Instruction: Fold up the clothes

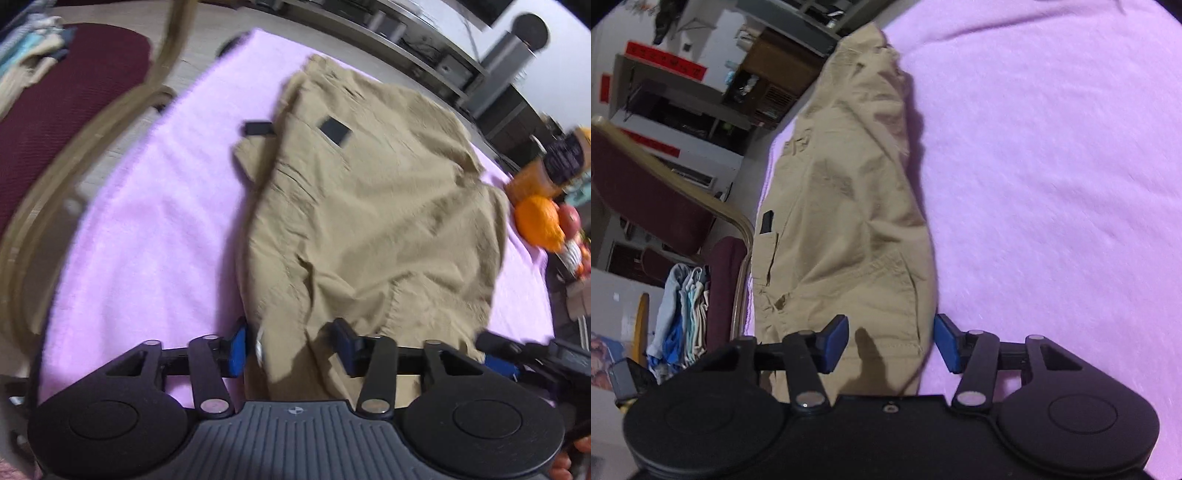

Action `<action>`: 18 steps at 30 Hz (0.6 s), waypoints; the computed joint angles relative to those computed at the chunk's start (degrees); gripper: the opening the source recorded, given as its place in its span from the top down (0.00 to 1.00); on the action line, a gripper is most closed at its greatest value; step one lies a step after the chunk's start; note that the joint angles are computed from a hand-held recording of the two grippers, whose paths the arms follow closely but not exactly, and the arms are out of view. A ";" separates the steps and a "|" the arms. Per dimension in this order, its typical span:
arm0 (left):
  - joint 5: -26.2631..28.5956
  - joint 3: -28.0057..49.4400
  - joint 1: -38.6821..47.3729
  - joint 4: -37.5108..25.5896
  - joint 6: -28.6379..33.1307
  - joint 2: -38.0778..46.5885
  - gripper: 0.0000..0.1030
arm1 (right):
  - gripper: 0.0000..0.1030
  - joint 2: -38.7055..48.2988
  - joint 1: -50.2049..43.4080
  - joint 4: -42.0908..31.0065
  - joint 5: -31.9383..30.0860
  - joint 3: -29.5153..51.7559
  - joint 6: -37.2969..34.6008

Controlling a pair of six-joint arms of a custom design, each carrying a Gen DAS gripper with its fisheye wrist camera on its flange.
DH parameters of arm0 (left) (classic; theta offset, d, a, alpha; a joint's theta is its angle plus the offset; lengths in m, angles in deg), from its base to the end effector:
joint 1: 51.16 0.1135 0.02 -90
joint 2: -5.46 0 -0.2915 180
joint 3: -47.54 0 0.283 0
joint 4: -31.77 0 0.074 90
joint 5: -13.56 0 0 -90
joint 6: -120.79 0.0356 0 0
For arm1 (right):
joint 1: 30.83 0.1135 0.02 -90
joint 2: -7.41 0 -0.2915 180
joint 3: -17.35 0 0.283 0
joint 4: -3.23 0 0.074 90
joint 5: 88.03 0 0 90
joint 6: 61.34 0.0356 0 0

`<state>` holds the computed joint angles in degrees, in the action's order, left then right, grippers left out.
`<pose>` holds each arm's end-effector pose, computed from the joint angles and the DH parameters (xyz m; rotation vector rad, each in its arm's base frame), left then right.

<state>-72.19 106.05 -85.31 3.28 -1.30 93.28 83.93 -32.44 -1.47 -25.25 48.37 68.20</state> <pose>0.2584 -0.1785 0.1736 0.0765 2.6649 -0.5033 0.2184 0.0102 0.1139 0.6734 2.4175 0.8665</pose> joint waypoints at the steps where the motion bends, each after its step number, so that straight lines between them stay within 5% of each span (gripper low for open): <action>1: 0.11 0.15 -0.35 0.03 0.71 0.00 0.77 | 0.71 -0.07 2.24 1.16 2.47 -0.46 0.44; 2: 0.10 -0.17 -0.60 0.30 0.38 -0.70 0.85 | 0.91 0.01 4.15 1.00 5.02 -0.27 0.52; 6: 6.52 -3.03 1.05 3.34 -3.85 -5.96 0.91 | 0.94 -10.94 5.09 -6.11 7.53 -1.24 1.23; 10: 16.68 -8.56 2.15 11.63 -10.58 -11.57 0.92 | 0.94 -35.94 1.24 -25.25 7.66 -0.79 -1.65; 12: 15.50 -8.36 0.55 10.01 -12.50 -8.69 0.90 | 0.94 -44.00 -1.18 -33.05 8.24 -0.21 -3.06; 15: 11.60 -6.86 -2.01 5.82 -13.70 -3.98 0.79 | 0.92 -40.70 -3.72 -35.50 7.35 -0.86 -6.29; 18: 4.32 -7.28 -5.05 1.90 -11.34 -7.63 0.67 | 0.79 -31.95 -1.73 -35.77 11.55 -0.91 -9.11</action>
<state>-67.86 98.77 -90.36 5.18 -12.65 85.64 51.97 -34.17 -37.24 -13.70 47.46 59.09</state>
